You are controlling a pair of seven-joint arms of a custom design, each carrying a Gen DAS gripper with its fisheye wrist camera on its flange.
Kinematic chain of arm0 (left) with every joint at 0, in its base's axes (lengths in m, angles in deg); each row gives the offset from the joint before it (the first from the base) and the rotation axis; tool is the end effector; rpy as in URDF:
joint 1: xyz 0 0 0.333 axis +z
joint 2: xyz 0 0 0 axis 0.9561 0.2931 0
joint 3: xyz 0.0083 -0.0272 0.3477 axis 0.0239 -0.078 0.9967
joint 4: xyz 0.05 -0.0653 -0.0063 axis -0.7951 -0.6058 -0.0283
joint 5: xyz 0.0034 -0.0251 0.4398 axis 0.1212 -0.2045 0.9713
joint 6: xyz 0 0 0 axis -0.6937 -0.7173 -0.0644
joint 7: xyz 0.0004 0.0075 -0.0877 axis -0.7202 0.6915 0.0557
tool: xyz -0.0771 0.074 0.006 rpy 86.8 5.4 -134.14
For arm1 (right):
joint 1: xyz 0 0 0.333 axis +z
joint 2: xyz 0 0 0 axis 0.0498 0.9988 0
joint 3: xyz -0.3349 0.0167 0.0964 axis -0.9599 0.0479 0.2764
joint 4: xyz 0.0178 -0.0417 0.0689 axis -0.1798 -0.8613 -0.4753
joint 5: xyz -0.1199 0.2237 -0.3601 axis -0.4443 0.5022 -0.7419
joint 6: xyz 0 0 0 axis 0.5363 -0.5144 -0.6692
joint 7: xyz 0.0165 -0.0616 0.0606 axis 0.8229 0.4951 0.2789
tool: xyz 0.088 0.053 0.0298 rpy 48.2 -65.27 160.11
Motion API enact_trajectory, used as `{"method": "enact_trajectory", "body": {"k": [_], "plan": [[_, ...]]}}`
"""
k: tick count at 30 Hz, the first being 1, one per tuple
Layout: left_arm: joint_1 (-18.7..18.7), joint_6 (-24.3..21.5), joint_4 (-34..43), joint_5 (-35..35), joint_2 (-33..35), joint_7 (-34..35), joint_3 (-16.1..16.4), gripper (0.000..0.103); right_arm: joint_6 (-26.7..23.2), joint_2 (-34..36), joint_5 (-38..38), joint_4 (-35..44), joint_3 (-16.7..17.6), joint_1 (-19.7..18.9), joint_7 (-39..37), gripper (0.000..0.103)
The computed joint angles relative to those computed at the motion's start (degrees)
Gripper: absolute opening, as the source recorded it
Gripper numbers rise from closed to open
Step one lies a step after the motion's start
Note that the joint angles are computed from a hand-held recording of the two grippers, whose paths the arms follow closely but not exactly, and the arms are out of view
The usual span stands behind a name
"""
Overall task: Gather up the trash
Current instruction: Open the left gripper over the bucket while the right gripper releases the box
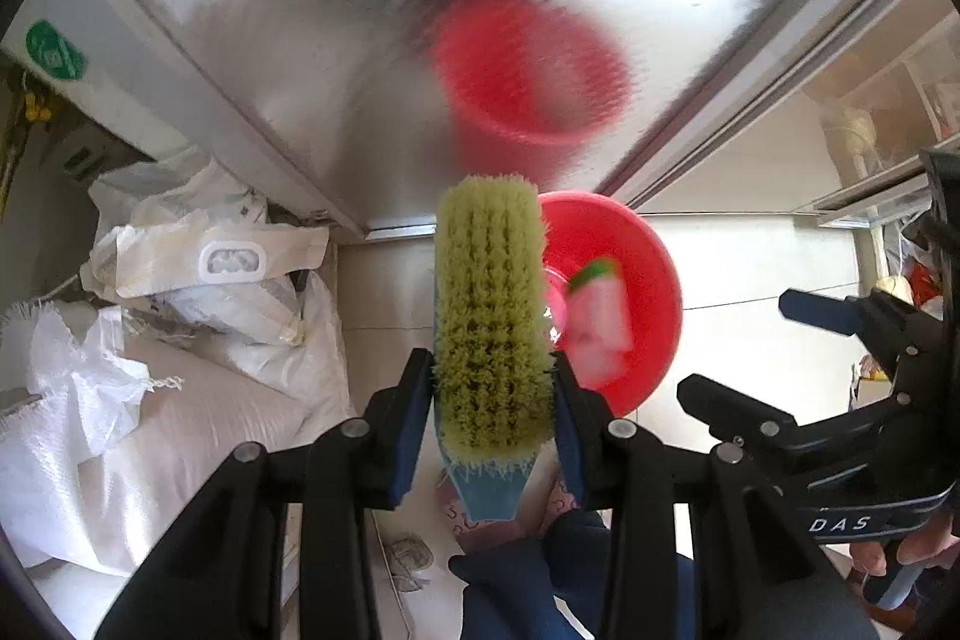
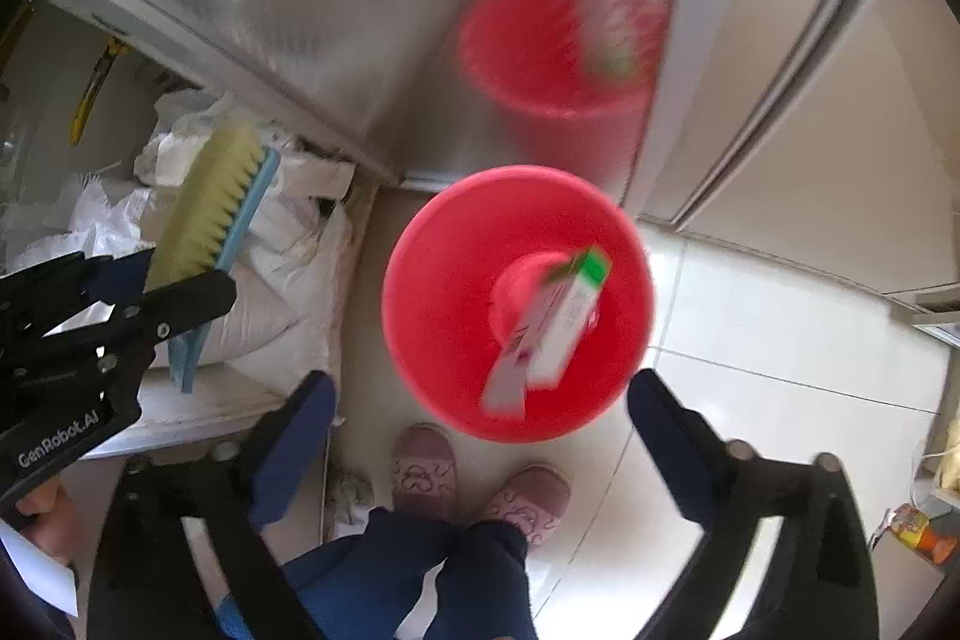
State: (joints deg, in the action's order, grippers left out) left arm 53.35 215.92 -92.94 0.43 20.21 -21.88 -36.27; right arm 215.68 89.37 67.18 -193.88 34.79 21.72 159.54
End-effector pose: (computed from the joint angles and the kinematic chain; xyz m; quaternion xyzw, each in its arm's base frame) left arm 0.5973 -0.4022 0.3379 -0.5987 0.7962 -0.0830 0.0278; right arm 0.5953 0.2598 0.3215 -0.7165 0.6809 0.0563 0.1410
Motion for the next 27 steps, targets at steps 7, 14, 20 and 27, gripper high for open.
{"method": "enact_trajectory", "body": {"k": [7,14,20,27], "plan": [[0.2,-0.8,2.2,-3.5,1.5,3.7,-1.8,0.035,-0.6,-2.8,-6.8,-2.4,-2.1,1.0,7.2,0.102],[-0.3,-1.2,3.8,-6.1,4.3,7.0,-2.8,0.035,1.0,-5.1,-12.2,-6.5,-2.6,0.7,12.7,0.102],[-1.3,-1.3,5.5,-5.4,6.5,7.2,-2.3,0.035,2.5,-4.6,-12.0,-7.9,-2.3,0.0,13.3,0.102],[-2.2,1.0,4.9,-2.5,7.4,6.0,-1.0,0.065,4.3,-3.2,-12.1,-7.9,-2.3,0.3,13.9,0.102]]}}
